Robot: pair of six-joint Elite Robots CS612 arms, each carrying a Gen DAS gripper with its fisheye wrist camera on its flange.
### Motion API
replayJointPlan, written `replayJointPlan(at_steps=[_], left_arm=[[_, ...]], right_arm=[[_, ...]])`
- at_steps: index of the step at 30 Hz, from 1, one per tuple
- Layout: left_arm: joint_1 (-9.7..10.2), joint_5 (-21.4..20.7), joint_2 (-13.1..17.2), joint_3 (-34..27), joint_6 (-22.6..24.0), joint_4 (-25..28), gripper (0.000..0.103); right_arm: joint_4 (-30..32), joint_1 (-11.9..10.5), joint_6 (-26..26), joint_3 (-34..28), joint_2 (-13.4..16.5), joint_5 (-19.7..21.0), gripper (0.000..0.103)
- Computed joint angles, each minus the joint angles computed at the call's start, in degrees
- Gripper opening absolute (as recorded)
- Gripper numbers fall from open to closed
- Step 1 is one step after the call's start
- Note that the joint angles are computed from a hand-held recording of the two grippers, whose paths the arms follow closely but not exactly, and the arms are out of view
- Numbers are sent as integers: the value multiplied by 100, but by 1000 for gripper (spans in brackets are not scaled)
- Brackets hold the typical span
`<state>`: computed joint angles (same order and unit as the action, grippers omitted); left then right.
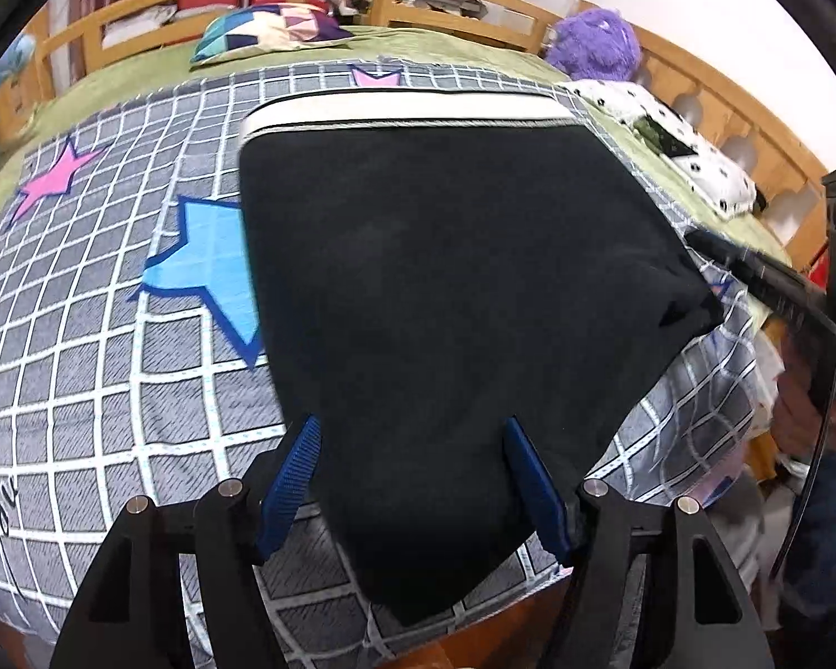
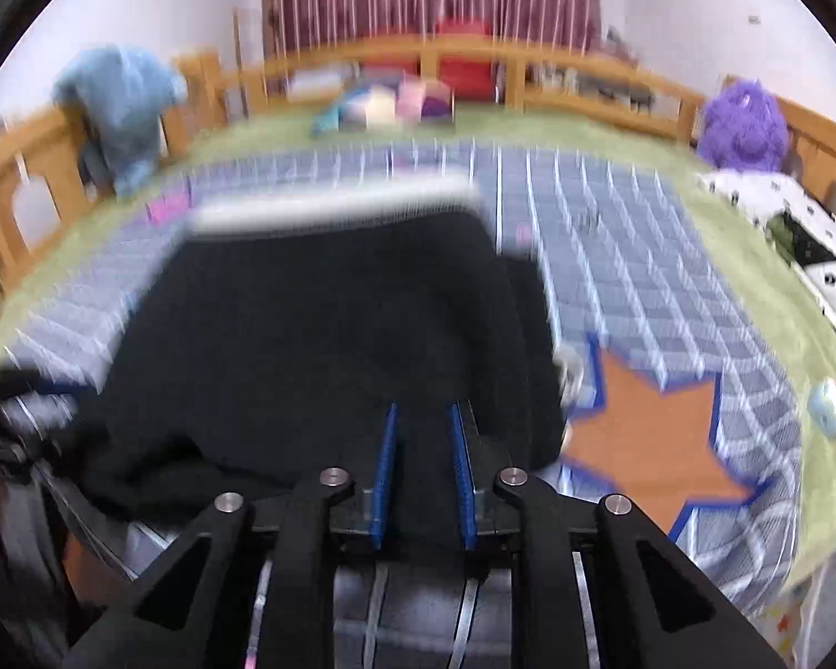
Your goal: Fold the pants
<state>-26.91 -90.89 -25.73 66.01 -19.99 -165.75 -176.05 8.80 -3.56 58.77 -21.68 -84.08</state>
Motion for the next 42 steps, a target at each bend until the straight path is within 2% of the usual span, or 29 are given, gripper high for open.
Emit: replayJointPlan(at_steps=[1,2,4,5,7,8,10,12,14,15,17,18,19,21,23,25,26,28,30,31,32,34,36,37,38,39,40,42], left_arm=[[19,-36,-18,16,-124,8,67],[44,-88,-32,24,-281,13,67],[85,-162,-28,-3,-511,-13,67],[90,-159,-29,-13,-573,-23,67],[90,-29,-49,-20,-671,-2,67],[87,52,-61,-28,-716,16,67],[101,110,-93,-16,-817,-7,67],[100,146,-131,35,-878,-139,67],[99,147,-126,5,-914,-157,67],[102,101,-112,-20,-922,-159,67],[89,11,-52,-172,-863,22,67],[72,-17,-21,-260,-780,120,67],[48,-5,-10,-288,-715,127,67],[2,34,-2,-300,-587,14,67],[-26,17,-17,-260,-524,-84,67],[-54,-117,11,-262,-450,-1,67],[-78,-107,35,-280,-399,154,67],[-162,197,74,-268,-396,448,67],[-243,540,106,-161,-321,388,71],[-277,693,110,-90,-226,295,74],[-276,660,98,-39,-167,216,74],[-217,440,44,5,-231,151,74],[-135,238,-2,37,-384,-26,73],[-115,266,-12,29,-428,-76,73],[-92,313,-15,-6,-447,-71,72],[-60,324,3,-83,-460,-46,71],[-30,305,37,-175,-473,6,71],[61,164,141,-448,-654,176,71]], right_arm=[[-179,-21,108,-64,40,-12,34],[-117,-41,189,-229,113,-39,46],[383,-73,358,-635,278,-59,45],[862,-118,546,-984,438,116,45],[1322,-159,733,-1409,674,419,22],[1199,-151,747,-1438,712,423,10],[580,-127,561,-1144,577,377,8],[-65,-262,1140,-772,406,751,9],[-155,-296,1258,-644,334,473,9],[15,-318,1237,-673,351,339,9],[815,-360,1315,-895,440,466,14],[1041,-360,1243,-952,493,500,17],[1027,-334,1089,-882,452,346,17],[772,-310,1078,-575,275,91,20],[113,-344,1397,-107,33,276,21],[-308,-340,1407,183,-102,584,27],[-368,-300,1175,293,-153,803,32],[-309,-177,623,387,-167,796,33],[163,-6,41,375,-80,389,34],[382,37,17,337,-44,239,34],[507,72,55,291,37,72,34],[380,80,135,422,-7,32,34],[676,9,265,497,-172,322,34],[561,-46,332,566,-247,520,34],[415,-65,367,587,-280,539,37],[143,-85,433,603,-306,419,49],[-26,-104,511,548,-297,267,55],[43,-159,691,300,-216,133,59]])
